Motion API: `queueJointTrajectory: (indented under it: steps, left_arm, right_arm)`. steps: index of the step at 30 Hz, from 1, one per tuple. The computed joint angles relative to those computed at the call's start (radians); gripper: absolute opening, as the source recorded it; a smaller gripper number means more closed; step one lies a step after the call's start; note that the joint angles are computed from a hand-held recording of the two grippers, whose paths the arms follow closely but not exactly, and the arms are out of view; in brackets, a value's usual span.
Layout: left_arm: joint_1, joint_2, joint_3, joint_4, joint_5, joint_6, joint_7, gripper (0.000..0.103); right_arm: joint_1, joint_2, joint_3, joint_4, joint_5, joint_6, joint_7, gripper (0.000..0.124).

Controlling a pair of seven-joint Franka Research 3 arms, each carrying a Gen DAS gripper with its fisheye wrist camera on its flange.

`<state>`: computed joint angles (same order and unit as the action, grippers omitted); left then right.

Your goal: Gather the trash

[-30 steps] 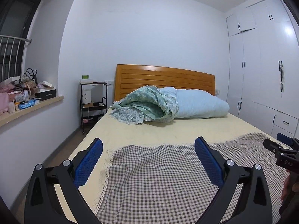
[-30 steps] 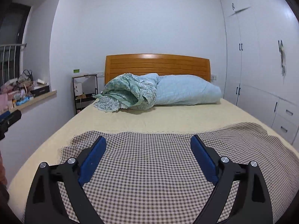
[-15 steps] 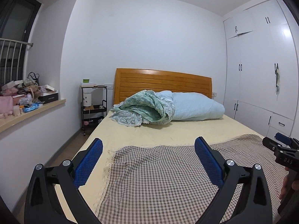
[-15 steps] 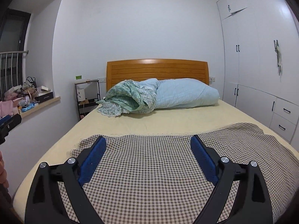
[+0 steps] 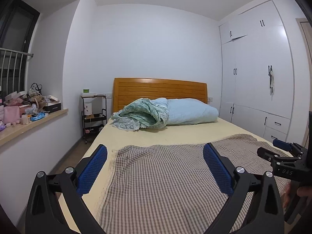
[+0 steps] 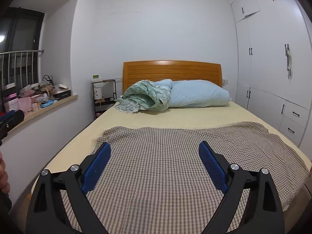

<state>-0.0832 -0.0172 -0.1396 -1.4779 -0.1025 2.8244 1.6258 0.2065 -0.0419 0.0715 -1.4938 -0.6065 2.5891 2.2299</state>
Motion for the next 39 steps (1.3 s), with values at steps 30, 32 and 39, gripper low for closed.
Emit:
queueJointTrajectory:
  steps: [30, 32, 39]
  left_arm:
    - [-0.163, -1.108, 0.105, -0.940, 0.201, -0.174, -0.194, 0.096]
    - [-0.180, -1.154, 0.116, -0.950, 0.194, -0.219, -0.206, 0.096]
    - [-0.191, -1.227, 0.107, -0.963, 0.205, -0.296, -0.222, 0.096]
  right_arm:
    - [-0.166, -0.830, 0.368, -0.717, 0.249, -0.167, 0.092, 0.087]
    - [-0.164, -0.879, 0.389, -0.743, 0.291, -0.189, 0.128, 0.087]
    - [-0.164, -0.948, 0.413, -0.759, 0.383, -0.260, 0.149, 0.087]
